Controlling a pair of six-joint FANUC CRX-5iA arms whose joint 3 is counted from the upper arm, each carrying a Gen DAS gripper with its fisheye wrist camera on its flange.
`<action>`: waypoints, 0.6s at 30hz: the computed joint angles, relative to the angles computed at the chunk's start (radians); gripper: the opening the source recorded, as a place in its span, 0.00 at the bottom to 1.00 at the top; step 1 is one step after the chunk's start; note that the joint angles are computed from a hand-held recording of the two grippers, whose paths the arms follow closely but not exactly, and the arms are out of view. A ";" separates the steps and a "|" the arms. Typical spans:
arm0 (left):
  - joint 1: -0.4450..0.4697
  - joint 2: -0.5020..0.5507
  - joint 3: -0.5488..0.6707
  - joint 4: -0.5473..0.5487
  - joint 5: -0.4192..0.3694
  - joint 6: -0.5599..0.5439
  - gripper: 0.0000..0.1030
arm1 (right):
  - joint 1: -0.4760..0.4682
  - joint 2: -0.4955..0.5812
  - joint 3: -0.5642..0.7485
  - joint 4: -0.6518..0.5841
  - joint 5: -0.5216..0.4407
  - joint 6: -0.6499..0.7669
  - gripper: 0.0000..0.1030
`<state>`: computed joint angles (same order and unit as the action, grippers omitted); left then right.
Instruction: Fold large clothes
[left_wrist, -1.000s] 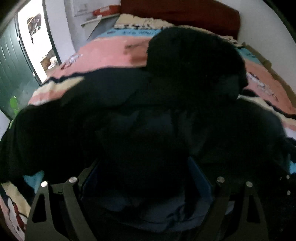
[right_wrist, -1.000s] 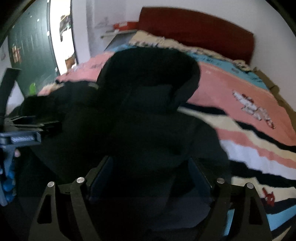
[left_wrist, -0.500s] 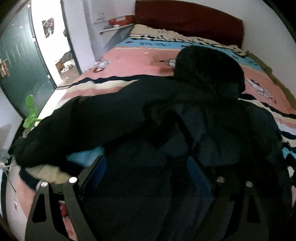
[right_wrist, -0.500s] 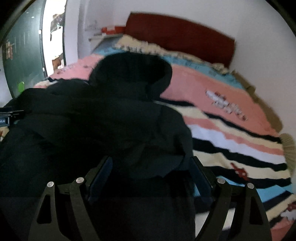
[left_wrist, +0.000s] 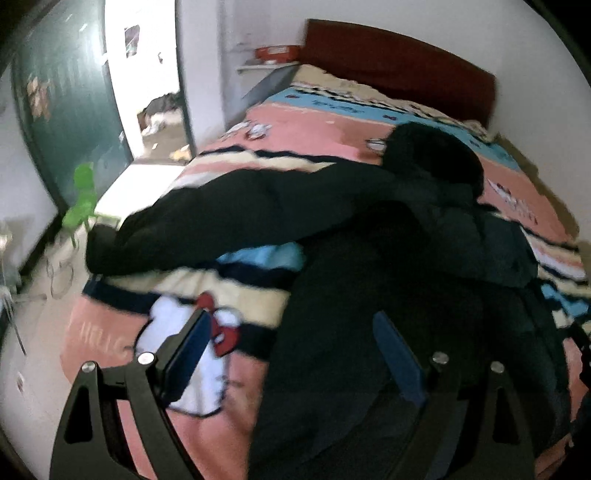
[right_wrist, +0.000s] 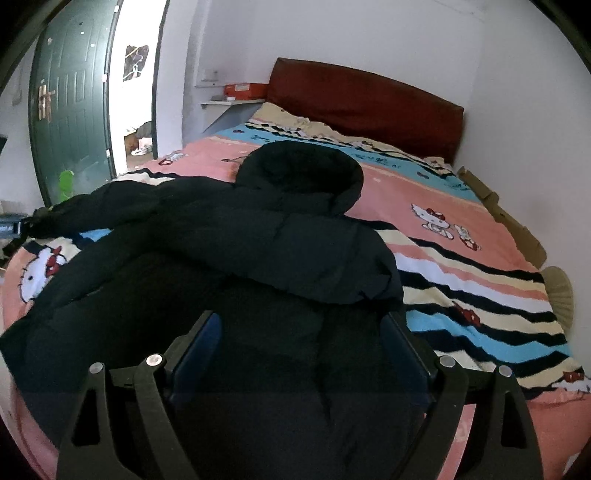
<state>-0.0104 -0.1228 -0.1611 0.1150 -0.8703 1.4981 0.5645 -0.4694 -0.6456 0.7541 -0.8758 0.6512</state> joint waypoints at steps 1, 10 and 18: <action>0.034 -0.015 -0.026 0.026 0.006 -0.016 0.87 | 0.008 -0.001 0.006 -0.003 -0.009 -0.005 0.85; 0.388 -0.055 -0.248 0.340 0.072 -0.170 0.87 | 0.029 0.045 0.051 -0.020 -0.033 0.005 0.86; 0.470 0.113 -0.250 0.575 0.156 -0.202 0.87 | -0.013 0.175 0.127 -0.089 -0.020 0.066 0.86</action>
<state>0.4592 -0.0100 -0.4115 0.6899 -0.7147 1.2965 0.5513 -0.2943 -0.5185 0.6651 -0.8962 0.7177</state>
